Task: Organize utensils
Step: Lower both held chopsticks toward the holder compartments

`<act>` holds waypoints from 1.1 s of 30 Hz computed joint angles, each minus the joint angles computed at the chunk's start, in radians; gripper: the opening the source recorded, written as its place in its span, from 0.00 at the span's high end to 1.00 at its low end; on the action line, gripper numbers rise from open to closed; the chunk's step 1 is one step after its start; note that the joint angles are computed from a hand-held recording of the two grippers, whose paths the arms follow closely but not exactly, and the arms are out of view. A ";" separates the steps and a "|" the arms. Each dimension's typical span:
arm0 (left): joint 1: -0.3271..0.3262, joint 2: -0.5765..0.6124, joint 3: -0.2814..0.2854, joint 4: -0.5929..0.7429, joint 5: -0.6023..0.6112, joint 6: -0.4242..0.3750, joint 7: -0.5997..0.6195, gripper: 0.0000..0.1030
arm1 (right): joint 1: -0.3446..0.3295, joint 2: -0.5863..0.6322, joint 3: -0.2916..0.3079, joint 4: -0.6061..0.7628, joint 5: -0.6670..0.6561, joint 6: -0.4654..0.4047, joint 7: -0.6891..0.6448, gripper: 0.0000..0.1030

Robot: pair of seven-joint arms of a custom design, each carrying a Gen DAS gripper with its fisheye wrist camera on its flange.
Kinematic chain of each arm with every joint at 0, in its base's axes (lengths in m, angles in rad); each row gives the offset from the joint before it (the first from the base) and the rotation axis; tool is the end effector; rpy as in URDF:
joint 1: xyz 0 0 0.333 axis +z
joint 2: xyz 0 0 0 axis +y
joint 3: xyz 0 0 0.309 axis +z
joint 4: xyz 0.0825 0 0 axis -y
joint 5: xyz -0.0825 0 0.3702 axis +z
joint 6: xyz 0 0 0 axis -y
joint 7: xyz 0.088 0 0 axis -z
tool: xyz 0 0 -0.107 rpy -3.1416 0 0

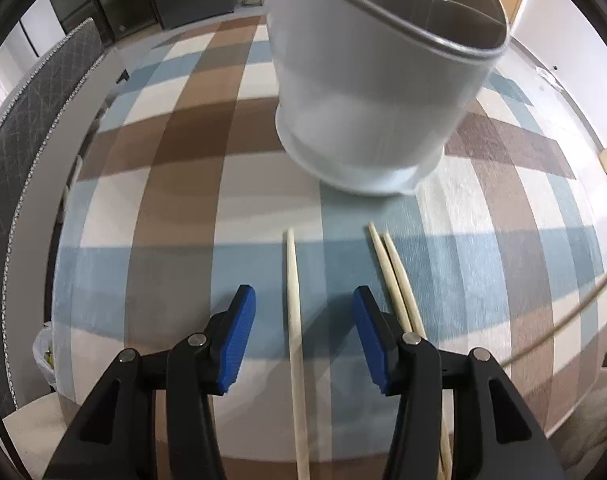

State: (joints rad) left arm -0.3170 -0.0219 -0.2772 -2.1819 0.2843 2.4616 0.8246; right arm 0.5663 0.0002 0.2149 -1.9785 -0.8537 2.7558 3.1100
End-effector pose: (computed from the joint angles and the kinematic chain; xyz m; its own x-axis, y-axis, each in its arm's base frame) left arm 0.4513 -0.3060 0.4301 -0.0449 -0.9990 0.0073 -0.9323 0.0393 -0.3596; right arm 0.3951 0.4356 0.5433 0.0962 -0.9168 -0.3876 -0.6724 0.2273 -0.7044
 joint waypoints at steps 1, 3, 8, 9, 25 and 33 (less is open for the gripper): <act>-0.001 0.007 0.000 0.010 -0.008 0.001 0.000 0.73 | 0.000 0.001 -0.001 0.001 0.000 -0.001 -0.003 0.97; -0.005 0.027 -0.001 0.035 -0.012 -0.008 0.033 0.97 | 0.000 0.004 -0.001 0.005 0.000 -0.006 -0.008 0.97; -0.021 0.040 0.007 0.061 0.041 -0.015 0.025 0.99 | 0.003 0.003 -0.002 0.007 0.000 -0.017 -0.019 0.97; -0.020 0.022 0.009 0.046 0.035 0.011 0.019 0.99 | 0.004 0.002 -0.001 0.006 -0.003 -0.020 -0.018 0.97; 0.114 -0.304 -0.118 -0.163 -0.008 0.280 -0.031 0.99 | 0.078 0.006 0.053 0.088 -0.230 -0.196 -0.020 0.97; 0.127 -0.335 -0.128 -0.160 -0.029 0.292 0.030 1.00 | 0.104 0.004 0.049 0.097 -0.232 -0.212 -0.017 0.97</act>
